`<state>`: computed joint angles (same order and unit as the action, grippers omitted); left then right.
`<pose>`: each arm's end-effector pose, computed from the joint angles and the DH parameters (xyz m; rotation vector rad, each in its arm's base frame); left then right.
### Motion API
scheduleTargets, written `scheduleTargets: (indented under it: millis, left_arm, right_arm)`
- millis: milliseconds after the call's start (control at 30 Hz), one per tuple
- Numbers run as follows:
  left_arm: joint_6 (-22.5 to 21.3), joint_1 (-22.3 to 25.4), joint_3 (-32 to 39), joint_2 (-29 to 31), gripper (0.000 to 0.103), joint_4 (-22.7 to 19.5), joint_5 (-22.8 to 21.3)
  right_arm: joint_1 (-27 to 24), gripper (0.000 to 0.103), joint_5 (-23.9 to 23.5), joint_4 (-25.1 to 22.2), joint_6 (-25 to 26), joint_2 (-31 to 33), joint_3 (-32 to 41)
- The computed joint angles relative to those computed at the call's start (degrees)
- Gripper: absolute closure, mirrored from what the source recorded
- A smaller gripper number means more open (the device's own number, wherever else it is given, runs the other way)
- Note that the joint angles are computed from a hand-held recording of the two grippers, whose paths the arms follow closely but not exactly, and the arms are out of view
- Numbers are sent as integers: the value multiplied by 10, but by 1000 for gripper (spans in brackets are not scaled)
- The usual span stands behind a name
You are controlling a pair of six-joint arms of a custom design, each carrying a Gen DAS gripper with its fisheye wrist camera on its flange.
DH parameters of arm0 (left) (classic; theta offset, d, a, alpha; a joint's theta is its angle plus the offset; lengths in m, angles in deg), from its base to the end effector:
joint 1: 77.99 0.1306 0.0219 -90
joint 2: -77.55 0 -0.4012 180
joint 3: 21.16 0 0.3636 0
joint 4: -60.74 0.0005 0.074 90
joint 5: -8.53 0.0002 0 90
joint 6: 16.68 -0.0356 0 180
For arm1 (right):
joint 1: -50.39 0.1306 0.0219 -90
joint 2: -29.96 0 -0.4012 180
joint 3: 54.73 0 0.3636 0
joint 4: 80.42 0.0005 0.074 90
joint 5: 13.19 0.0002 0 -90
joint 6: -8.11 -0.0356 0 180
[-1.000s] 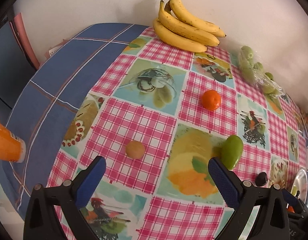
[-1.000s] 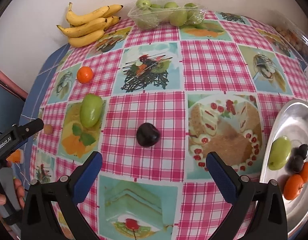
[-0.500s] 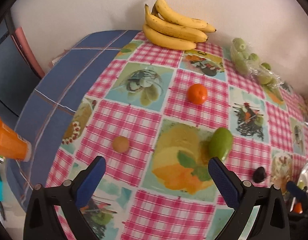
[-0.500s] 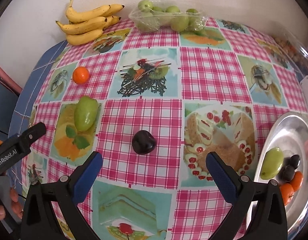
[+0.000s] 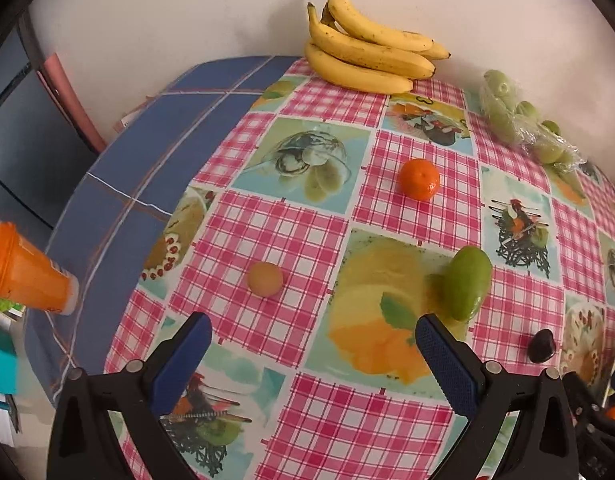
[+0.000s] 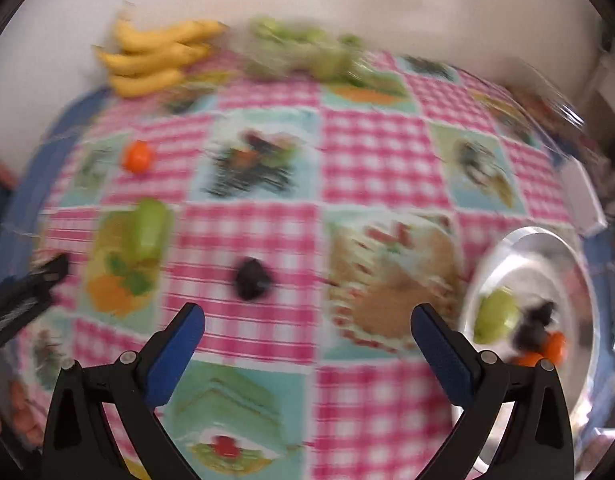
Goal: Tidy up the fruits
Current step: 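Move both open grippers toward the remaining green pear, tangerine and kiwi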
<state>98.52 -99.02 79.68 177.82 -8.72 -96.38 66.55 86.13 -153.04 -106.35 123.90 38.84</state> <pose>0.4659 -0.1699 0.4278 -0.1640 2.6959 0.1274 0.4290 0.1178 0.4241 0.2372 2.7969 -0.0689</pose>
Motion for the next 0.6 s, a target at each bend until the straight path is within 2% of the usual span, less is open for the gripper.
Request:
scheduleTargets:
  millis: [100, 167, 300, 400, 500, 567, 600]
  left_arm:
    - [-7, 10, 9, 5, 0, -5, 28]
    - [-21, 21, 19, 11, 0, -11, 50]
    - [-59, 47, 30, 15, 0, -8, 94]
    - [-78, 69, 49, 25, 0, -22, 106]
    - [-111, 89, 71, 37, 0, -36, 128]
    - [-139, 99, 84, 46, 0, -48, 151]
    - [-155, 104, 93, 52, 0, -57, 165]
  right_arm:
    - [-8, 0, -8, -3, 8, 1, -5]
    - [-10, 0, -8, -14, 11, 5, 2]
    - [-13, 0, -24, -5, 25, 6, 14]
    - [-11, 2, -47, -7, 29, 10, 24]
    - [-11, 10, -61, -15, 29, 24, 34]
    - [-13, 23, -80, -22, 29, 35, 38]
    - [-12, 26, -86, -23, 28, 38, 38]
